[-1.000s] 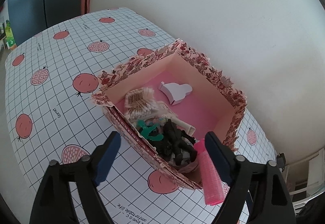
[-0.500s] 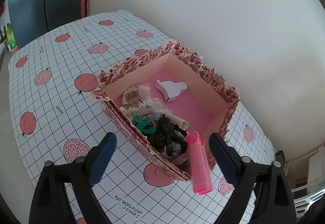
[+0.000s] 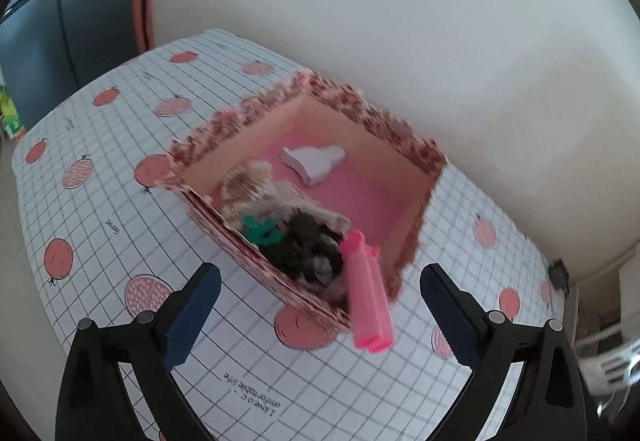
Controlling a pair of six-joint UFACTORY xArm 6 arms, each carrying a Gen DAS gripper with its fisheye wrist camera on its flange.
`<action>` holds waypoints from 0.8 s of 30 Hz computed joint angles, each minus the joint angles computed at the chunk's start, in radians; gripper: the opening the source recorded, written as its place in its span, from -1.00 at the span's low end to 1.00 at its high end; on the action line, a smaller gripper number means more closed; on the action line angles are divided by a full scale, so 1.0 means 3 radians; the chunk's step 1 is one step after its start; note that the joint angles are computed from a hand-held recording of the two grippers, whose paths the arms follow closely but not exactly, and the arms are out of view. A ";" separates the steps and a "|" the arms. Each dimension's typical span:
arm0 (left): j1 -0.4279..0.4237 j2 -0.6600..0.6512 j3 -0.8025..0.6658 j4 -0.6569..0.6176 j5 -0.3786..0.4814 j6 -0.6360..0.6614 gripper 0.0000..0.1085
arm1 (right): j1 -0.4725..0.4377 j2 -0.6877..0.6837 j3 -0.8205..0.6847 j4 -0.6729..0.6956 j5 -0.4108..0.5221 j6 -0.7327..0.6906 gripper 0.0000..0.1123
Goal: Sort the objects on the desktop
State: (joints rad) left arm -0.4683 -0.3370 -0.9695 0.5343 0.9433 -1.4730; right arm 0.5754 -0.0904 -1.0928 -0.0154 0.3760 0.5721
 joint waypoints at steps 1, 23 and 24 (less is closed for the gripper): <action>-0.0018 0.0032 -0.0028 -0.0024 0.0012 0.0052 0.84 | -0.0022 -0.0032 0.0015 -0.0020 0.0041 -0.0015 0.83; -0.0476 0.0303 -0.0424 0.0021 0.0208 0.0531 0.84 | -0.0152 -0.0485 0.0131 -0.0131 0.0733 -0.0786 0.83; -0.0495 0.0305 -0.0436 0.0029 0.0248 0.0540 0.84 | -0.0148 -0.0496 0.0128 -0.0183 0.0770 -0.0793 0.83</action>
State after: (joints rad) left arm -0.6168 -0.2455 -1.1004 0.5429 1.0178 -1.3109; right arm 0.5310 -0.2391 -1.0543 -0.0702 0.6070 0.3343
